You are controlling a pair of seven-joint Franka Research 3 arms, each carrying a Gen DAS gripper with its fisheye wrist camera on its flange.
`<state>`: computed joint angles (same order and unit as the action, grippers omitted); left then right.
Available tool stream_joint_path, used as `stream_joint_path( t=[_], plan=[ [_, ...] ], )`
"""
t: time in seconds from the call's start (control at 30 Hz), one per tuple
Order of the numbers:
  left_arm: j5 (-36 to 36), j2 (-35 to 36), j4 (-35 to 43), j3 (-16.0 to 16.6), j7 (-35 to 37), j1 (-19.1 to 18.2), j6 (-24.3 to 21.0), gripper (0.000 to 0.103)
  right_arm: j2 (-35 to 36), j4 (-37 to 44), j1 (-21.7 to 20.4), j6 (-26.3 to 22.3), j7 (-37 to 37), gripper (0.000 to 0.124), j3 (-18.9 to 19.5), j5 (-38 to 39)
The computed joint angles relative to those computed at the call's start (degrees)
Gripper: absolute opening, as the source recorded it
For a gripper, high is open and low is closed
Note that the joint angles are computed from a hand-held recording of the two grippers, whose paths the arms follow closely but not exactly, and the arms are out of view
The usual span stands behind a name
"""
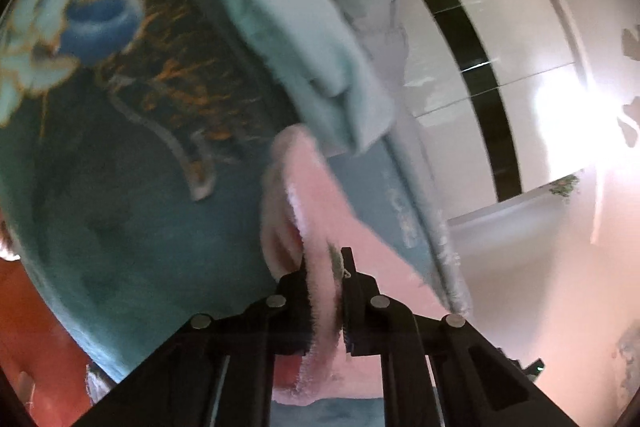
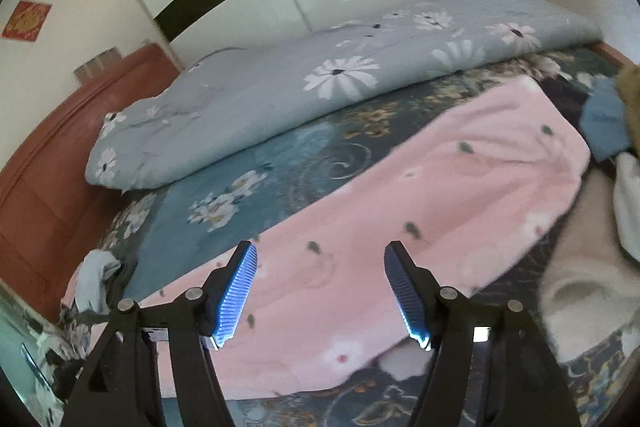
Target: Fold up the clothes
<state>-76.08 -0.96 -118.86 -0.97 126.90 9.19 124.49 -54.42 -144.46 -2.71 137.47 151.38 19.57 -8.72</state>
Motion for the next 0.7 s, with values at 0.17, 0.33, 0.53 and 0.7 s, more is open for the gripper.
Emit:
stream_joint_path(
  t=[0.17,0.33,0.53,0.7],
  plan=[
    [0.2,-3.6,4.4,-1.9,-0.2,-3.3,2.8,0.01,-0.4,-0.7,0.3,0.7,-0.5,0.068,0.0,-0.5],
    [5.0,-0.1,16.6,-6.3,-1.7,-10.4,5.3,0.01,-3.2,-4.9,1.1,3.4,-0.2,0.068,-1.6,1.3],
    [14.9,6.1,26.0,-12.7,-7.5,-18.3,9.0,0.01,-9.8,-10.7,0.7,3.4,-0.8,0.068,-3.1,3.6],
    [26.8,12.1,29.6,-16.6,-13.4,-23.5,9.3,0.01,-17.1,-14.9,0.1,-0.1,-1.3,0.068,-3.9,5.2]
  ],
)
